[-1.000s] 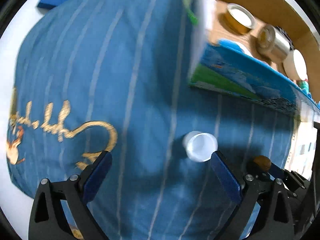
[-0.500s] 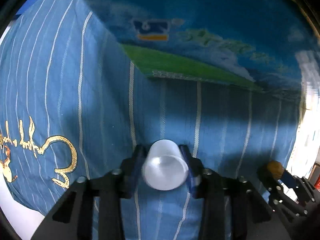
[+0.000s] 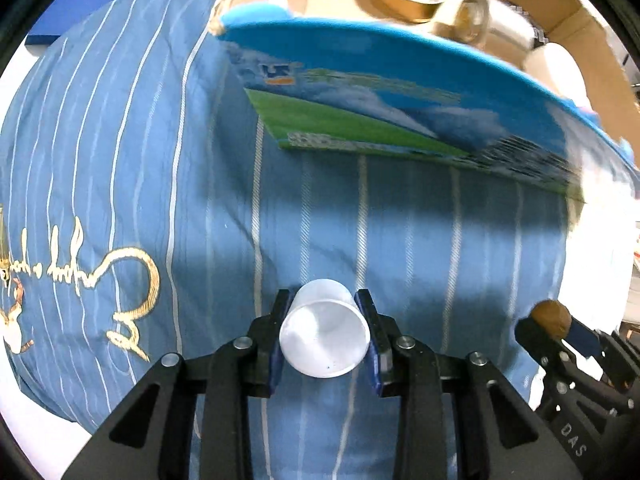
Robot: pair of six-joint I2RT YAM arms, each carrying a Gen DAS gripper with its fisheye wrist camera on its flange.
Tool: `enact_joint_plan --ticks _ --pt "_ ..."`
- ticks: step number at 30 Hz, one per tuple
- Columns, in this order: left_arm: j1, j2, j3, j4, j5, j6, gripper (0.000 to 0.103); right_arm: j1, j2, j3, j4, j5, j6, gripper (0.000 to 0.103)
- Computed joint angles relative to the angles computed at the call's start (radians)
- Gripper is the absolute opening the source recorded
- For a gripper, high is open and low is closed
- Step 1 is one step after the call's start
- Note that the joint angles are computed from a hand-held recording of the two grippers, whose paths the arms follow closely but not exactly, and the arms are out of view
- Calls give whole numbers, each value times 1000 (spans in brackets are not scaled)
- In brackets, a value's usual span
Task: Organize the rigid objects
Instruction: 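Carry the walnut and white cup over the box and lower them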
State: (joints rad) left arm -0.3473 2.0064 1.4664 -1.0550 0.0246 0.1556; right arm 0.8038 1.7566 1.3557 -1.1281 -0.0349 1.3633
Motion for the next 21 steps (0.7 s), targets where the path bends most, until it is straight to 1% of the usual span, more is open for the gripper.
enact_joint_plan --ticks 5,7,10,11,14,17,18,21 --pt "-12 -143 -75 -26 37 -1 29 18 -67 9 -48 21 8 43" --pt "-12 -199 -72 -64 64 2 29 37 -106 18 -78 33 26 43" --pt "-21 -278 -35 -131 106 2 29 97 -167 58 -152 65 86 43" --pt "-24 -289 4 -160 121 1 29 106 -181 79 -180 77 94 43" --pt "-29 -219 211 -237 146 6 29 126 -219 135 -253 115 117 43" --pt "-46 -202 334 -283 157 2 29 120 -232 233 -343 156 116 43" --pt "-39 -199 352 -284 161 12 29 121 -224 262 -359 170 117 43" --pt "-59 -152 496 -334 158 7 29 101 -192 369 -417 209 95 43"
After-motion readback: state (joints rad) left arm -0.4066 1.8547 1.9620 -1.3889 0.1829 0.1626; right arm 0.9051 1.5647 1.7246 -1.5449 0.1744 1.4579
